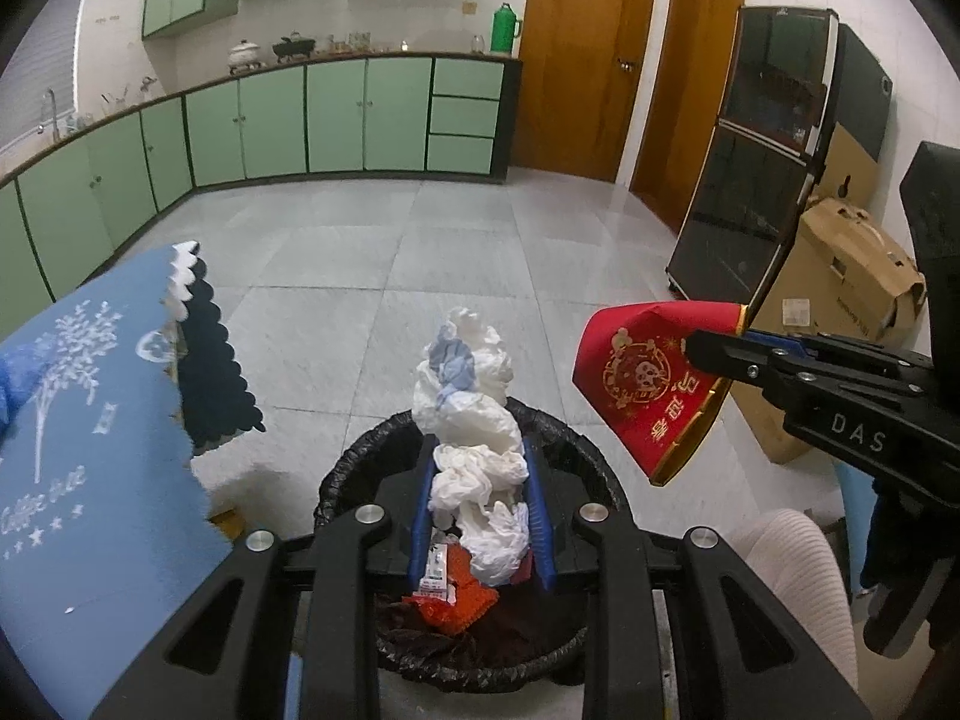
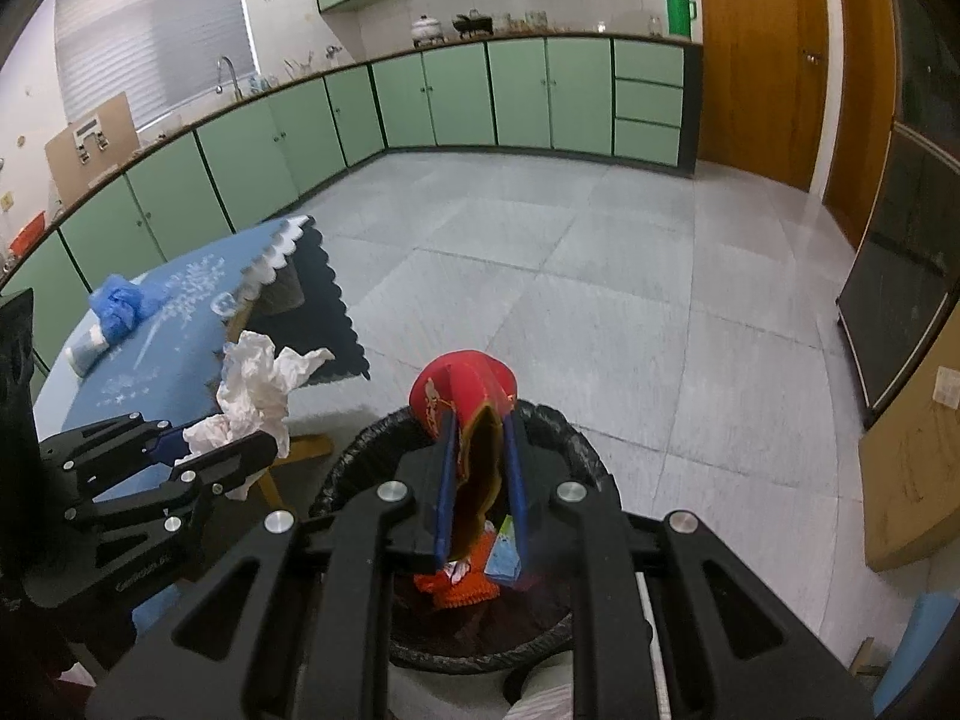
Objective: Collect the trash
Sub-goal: 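Open the left tool over the bin while the right tool opens to drop the hat, then move both tools back over the table toward the paper cup and blue bag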
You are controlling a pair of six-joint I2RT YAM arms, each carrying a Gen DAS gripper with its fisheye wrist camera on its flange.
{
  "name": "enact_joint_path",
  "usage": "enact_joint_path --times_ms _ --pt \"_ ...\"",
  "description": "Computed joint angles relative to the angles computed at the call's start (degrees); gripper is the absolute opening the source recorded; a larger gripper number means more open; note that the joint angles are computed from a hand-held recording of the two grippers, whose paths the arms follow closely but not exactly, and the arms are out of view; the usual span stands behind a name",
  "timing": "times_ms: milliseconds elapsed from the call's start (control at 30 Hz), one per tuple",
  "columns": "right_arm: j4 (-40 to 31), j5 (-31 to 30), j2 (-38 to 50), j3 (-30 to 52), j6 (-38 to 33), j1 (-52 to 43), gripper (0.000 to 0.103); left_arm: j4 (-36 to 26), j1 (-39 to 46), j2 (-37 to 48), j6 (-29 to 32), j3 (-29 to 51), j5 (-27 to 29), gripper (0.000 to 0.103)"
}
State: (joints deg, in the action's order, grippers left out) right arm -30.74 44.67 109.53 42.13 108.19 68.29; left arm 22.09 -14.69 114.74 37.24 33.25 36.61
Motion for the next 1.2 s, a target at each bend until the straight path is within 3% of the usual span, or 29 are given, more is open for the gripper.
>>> enact_joint_path --times_ms 133,233,333,400,467,500,567,600,700,900,1200 --pt "4.7 -0.9 0.5 -2.5 -1.9 -1.5 0.017 0.5 -1.5 2.1 -0.6 1.1 -0.8 0.028" --pt "5.8 -1.4 1.1 -2.9 -2.2 -2.2 0.023 0.3 -1.9 2.5 -1.6 1.8 -1.2 0.038" --pt "5.4 -1.3 1.2 -2.9 -1.9 -2.5 0.039 -0.2 -1.4 2.4 -2.2 2.3 -0.8 0.043" --pt "4.4 -1.1 1.3 -2.4 -1.8 -2.7 0.045 -1.0 -0.8 2.0 -2.5 2.7 -0.3 0.047" --pt "1.7 -0.5 1.1 -1.3 -0.3 -2.5 0.063 -1.5 0.2 1.3 -2.7 2.8 0.2 0.05" --pt "0.1 0.0 1.1 -0.7 0.8 -2.2 0.067 -1.8 0.8 0.5 -2.8 2.8 0.5 0.053" --pt "-4.6 1.3 1.1 1.3 4.2 -1.3 0.089 -2.5 2.2 -0.5 -2.7 2.9 1.3 0.058" --pt "-6.5 1.8 1.2 2.2 5.5 -1.0 0.092 -3.0 3.3 -1.4 -2.7 2.8 1.9 0.061" --pt "-9.2 3.7 -0.4 3.8 6.5 -0.4 0.094 -4.8 5.9 -3.3 -2.3 3.2 3.4 0.071" --pt "-11.9 7.5 -0.8 9.5 1.9 -1.2 0.095 -9.0 13.4 -6.3 -1.5 5.8 6.9 0.075" --pt "-1.1 10.2 3.2 19.2 -18.8 -6.7 0.095 -10.7 25.3 -4.0 -2.1 14.5 9.1 0.076"
